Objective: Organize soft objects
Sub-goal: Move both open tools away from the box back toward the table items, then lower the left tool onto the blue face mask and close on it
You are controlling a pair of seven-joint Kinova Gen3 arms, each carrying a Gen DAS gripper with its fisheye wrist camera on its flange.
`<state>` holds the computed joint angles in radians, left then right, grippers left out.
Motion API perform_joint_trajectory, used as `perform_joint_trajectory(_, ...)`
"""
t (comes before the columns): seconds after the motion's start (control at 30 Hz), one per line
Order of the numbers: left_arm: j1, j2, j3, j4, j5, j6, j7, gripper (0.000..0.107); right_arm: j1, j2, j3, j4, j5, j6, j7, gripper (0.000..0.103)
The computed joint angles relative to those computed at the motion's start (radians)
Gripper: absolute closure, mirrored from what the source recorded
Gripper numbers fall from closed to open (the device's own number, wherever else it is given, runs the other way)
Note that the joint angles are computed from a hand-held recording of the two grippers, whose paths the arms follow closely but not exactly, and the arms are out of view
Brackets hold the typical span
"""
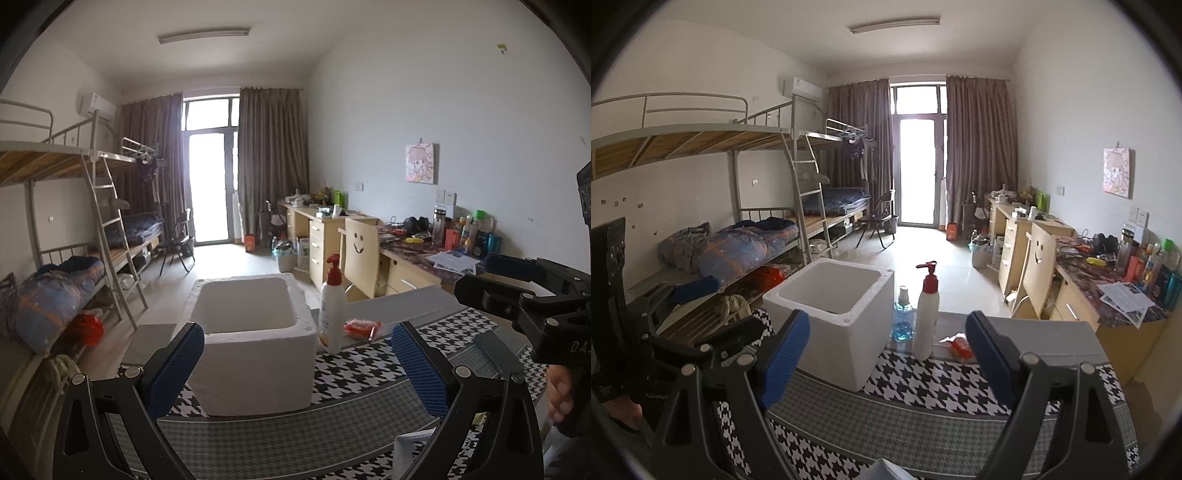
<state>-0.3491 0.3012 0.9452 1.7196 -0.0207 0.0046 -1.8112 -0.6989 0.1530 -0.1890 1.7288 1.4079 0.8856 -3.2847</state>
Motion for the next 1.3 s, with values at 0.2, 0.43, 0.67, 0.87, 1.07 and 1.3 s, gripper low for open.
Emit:
perform_joint_trajectory(0.2,-0.025,0.01,0.046,0.015,-0.007,0.004,-0.014,0.006,-0.008,-0.008,-0.008,0.031,0.018,0.032,-0.05,0.014)
perform_joint_trajectory(0.43,-0.043,0.013,0.076,0.053,-0.027,-0.022,-0.01,0.006,-0.019,-0.013,-0.023,0.068,0.038,0.078,-0.109,0.013)
perform_joint_trajectory(0.67,-0.054,0.036,0.104,0.061,-0.058,-0.023,0.014,0.006,-0.028,-0.015,-0.036,0.093,0.045,0.116,-0.145,0.013)
perform_joint_trajectory(0.87,-0.049,0.04,0.107,0.086,-0.084,-0.035,0.021,0.006,-0.049,-0.012,-0.046,0.112,0.05,0.172,-0.188,0.013)
perform_joint_trajectory(1.07,-0.042,0.054,0.112,0.098,-0.103,-0.026,0.032,0.006,-0.065,-0.008,-0.054,0.136,0.053,0.211,-0.229,0.013)
perform_joint_trajectory(1.3,-0.026,0.067,0.112,0.108,-0.089,-0.016,0.02,0.006,-0.077,-0.011,-0.063,0.169,0.041,0.248,-0.266,0.013)
